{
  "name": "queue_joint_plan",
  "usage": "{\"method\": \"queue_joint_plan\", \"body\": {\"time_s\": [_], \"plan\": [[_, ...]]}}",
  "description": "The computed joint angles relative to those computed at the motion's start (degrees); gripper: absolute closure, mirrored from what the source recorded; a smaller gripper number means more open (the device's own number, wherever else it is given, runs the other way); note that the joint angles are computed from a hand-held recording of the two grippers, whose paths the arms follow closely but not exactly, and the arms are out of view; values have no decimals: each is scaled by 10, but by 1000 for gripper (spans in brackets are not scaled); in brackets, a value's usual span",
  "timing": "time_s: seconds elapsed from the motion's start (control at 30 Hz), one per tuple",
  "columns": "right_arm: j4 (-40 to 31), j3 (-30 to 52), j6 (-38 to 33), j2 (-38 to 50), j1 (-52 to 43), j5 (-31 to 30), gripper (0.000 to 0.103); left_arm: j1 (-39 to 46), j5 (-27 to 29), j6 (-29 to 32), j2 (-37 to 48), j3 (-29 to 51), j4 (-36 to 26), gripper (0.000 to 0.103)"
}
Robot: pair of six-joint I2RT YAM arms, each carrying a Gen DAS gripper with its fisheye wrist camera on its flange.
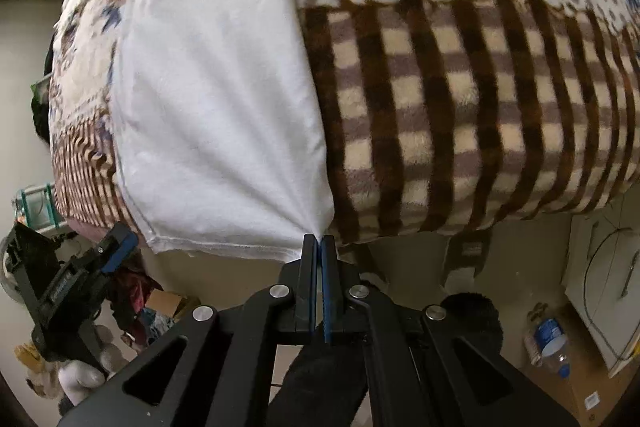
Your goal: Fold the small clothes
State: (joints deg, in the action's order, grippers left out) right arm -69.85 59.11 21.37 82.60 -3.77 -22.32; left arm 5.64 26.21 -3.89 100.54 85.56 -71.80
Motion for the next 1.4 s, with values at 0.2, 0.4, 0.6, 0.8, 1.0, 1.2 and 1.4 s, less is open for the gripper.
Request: {"method": "queue_joint_plan", "body": {"time_s": [0.2,0.4,0.6,0.8,1.0,1.2,1.4], "plan": [[19,-16,30,-8,15,3,101,-31,-45,-3,-28,-10,13,103],[-9,-13,5,-13,0,10,101,-25,-39,13,-10,-4,-37,102],[-21,2,-7,35,-63,-77,93,1,-64,29,9,99,-95,97],[0,28,-11,25,-65,-80,41,2,-12,52,47,94,-27,16],[89,-30,-15,66,-78,-125,41,-15,18,81,81,52,7,16],[158,-97,-43,95,-109,-201,41,2,66,71,77,41,4,17],[174,-123,-45,90,-101,-239,86,7,97,105,62,37,-46,94]]}}
